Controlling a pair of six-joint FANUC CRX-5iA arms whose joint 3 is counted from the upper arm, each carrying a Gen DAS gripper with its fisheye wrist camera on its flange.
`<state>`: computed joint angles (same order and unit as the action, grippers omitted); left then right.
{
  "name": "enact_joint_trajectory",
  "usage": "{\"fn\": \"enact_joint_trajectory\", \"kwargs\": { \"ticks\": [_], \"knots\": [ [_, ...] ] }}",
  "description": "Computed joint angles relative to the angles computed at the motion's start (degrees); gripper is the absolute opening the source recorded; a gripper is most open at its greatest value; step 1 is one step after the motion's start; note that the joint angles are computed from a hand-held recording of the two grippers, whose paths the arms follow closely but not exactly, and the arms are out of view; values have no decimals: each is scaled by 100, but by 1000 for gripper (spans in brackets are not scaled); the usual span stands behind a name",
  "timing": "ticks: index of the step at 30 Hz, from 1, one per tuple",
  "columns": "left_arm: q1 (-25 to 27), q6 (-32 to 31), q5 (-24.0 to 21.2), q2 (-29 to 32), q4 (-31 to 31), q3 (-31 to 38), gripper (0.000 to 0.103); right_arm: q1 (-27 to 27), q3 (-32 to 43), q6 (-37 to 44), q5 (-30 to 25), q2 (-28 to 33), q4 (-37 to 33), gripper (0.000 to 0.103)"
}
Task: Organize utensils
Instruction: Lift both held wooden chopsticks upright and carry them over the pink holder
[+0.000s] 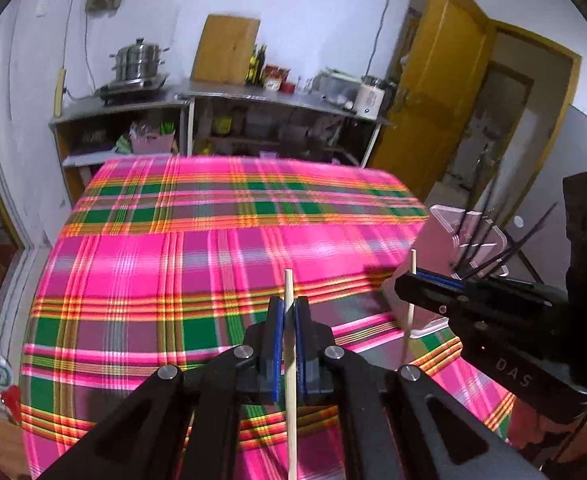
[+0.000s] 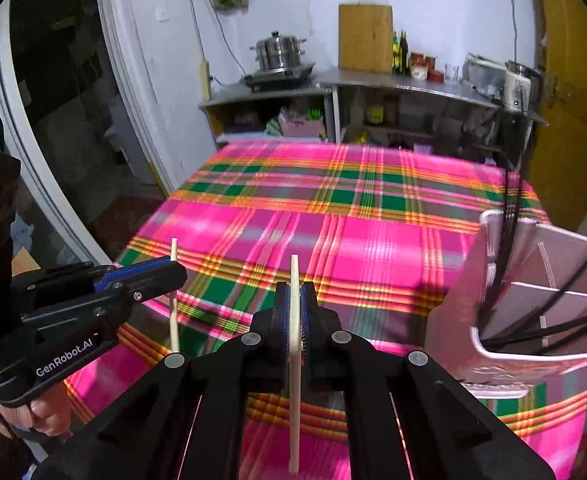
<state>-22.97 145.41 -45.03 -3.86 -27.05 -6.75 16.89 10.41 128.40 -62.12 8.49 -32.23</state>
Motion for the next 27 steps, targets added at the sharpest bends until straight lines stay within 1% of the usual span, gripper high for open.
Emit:
{"fn": "enact_joint_trajectory", "kwargs": {
  "ticks": [8,14,23,27],
  "knots": [
    [-374,142,-270,-38,-330,323,5,-292,-58,130,-42,-357,-241,6],
    [-560,243,-400,-33,-424,372,5,-447,-91,144,-90,-414,-290,6],
    [-640,63,-549,-29,-314,475,5,-662,-113,190,-145,-508,-406,6],
    [-710,-46,-519,5,-227,581,5,-829,-101,272,-176,-577,-511,6]
  ]
}}
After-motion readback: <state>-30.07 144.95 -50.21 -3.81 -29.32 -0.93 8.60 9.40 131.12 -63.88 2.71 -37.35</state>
